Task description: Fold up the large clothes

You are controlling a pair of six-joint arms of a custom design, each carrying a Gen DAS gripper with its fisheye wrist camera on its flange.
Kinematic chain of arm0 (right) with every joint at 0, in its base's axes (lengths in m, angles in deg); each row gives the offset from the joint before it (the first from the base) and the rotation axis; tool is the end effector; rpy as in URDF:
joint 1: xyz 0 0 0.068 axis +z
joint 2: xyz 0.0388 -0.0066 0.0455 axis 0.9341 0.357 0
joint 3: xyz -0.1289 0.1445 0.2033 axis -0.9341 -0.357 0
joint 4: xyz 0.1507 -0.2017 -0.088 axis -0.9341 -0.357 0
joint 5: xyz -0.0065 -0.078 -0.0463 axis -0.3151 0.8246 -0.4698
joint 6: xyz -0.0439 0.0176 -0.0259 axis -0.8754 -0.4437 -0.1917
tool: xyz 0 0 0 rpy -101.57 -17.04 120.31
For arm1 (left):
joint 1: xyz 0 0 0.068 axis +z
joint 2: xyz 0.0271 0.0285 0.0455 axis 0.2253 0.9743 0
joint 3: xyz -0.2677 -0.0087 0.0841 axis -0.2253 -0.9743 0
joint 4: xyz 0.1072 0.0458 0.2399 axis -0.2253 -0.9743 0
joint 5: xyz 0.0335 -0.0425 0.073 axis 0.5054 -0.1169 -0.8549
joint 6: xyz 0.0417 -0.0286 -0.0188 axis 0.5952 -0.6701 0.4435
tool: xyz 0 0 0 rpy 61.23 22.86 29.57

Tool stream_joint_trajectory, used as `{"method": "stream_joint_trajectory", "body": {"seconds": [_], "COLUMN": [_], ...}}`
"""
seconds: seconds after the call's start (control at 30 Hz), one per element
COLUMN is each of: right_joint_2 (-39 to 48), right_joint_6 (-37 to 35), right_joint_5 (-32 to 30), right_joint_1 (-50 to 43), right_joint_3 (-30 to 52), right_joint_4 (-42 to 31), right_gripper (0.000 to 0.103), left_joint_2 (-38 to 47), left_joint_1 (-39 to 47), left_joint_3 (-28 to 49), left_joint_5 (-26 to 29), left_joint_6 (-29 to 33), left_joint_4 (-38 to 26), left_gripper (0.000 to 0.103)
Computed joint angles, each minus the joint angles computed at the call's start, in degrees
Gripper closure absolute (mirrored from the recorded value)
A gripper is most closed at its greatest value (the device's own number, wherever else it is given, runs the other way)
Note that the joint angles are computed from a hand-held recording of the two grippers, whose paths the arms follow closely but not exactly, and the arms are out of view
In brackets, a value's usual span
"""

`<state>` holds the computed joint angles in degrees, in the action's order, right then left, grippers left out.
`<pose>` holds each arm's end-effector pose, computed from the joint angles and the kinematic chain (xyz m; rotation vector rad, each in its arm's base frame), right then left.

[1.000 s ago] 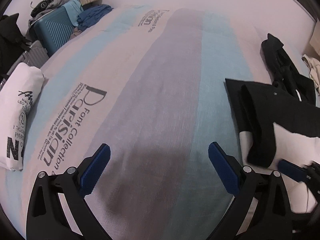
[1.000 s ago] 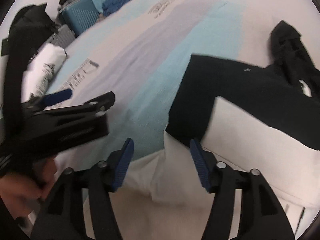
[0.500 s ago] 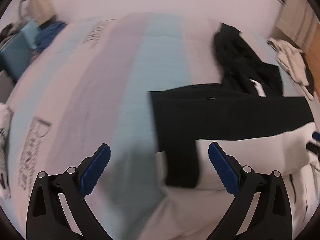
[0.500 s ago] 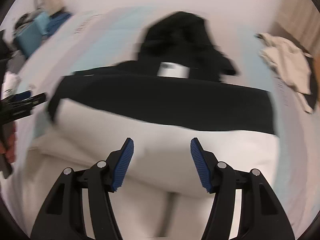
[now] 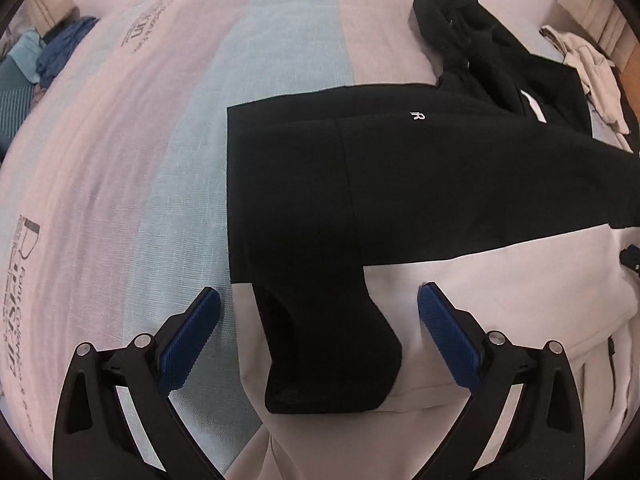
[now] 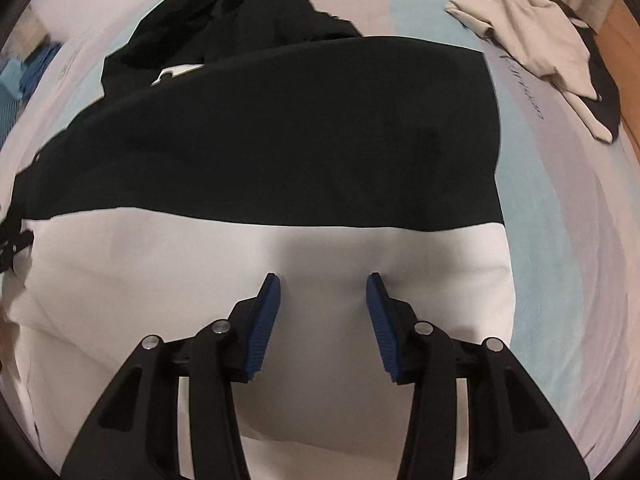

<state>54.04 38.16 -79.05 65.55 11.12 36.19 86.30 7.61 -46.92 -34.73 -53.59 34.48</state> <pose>0.2351 -0.0136 0.0479 -0.1105 2.7669 -0.0131 0.2387 -0.0204 0.0432 -0.0487 2.7442 0.0250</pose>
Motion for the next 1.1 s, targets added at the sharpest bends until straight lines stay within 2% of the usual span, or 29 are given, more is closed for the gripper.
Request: {"method": "stream_joint_trajectory", "body": {"seconds": [0.17, 0.37, 0.4, 0.43, 0.47, 0.5, 0.57, 0.7, 0.83, 0.9, 1.03, 1.1], "right_joint_2": [-10.5, 3.0, 4.0, 2.8, 1.2, -1.4, -2.5, 3.4, 12.9, 19.7, 29.8, 35.4], "right_joint_6": [-3.4, -5.4, -6.2, -6.9, -6.9, -7.1, -7.3, -6.0, -4.7, -6.6, -8.5, -7.7], "right_joint_5": [0.7, 2.6, 2.5, 1.9, 1.3, -0.2, -1.5, -1.4, -4.4, -4.8, -3.2, -6.2], "right_joint_1": [-1.2, -1.3, -1.4, -1.2, -1.0, -1.0, -0.1, 2.2, 2.4, 2.9, 3.8, 3.3], "right_joint_3": [-0.3, 14.1, 16.0, 17.2, 17.5, 18.4, 21.9, 34.6, 44.9, 53.5, 65.5, 74.0], "right_joint_4": [-2.4, -11.0, -12.3, -14.3, -14.9, -15.4, -17.1, -20.1, -16.8, -21.2, -23.4, -28.6], "right_gripper": [0.059, 0.059, 0.054, 0.043, 0.037, 0.028, 0.024, 0.011, 0.011, 0.011, 0.011, 0.011], "left_joint_2": [-6.3, 0.6, 0.5, -0.5, -0.2, 0.1, 2.0, 9.4, 20.9, 27.4, 36.1, 41.5], "left_joint_1": [-1.5, -0.4, -0.4, -0.6, -1.0, -1.3, -2.0, -3.8, -5.2, -5.8, -5.8, -5.4], "left_joint_3": [2.5, 13.6, 15.1, 17.0, 18.6, 20.9, 27.2, 42.1, 59.8, 69.9, 83.3, 91.7], "left_joint_5": [-1.9, 0.1, 0.8, 1.8, 2.1, 2.9, 4.1, 3.6, 6.6, 6.2, 8.4, 9.6], "left_joint_6": [0.2, 1.9, 1.6, 1.7, 1.9, 2.4, 4.7, 8.4, 11.1, 12.4, 13.1, 13.3], "left_joint_4": [-5.1, -11.4, -12.7, -14.1, -14.8, -16.1, -19.0, -24.1, -30.1, -34.7, -40.2, -44.6], "left_gripper": [0.007, 0.007, 0.007, 0.007, 0.007, 0.007, 0.007, 0.007, 0.007, 0.007, 0.007, 0.007]}}
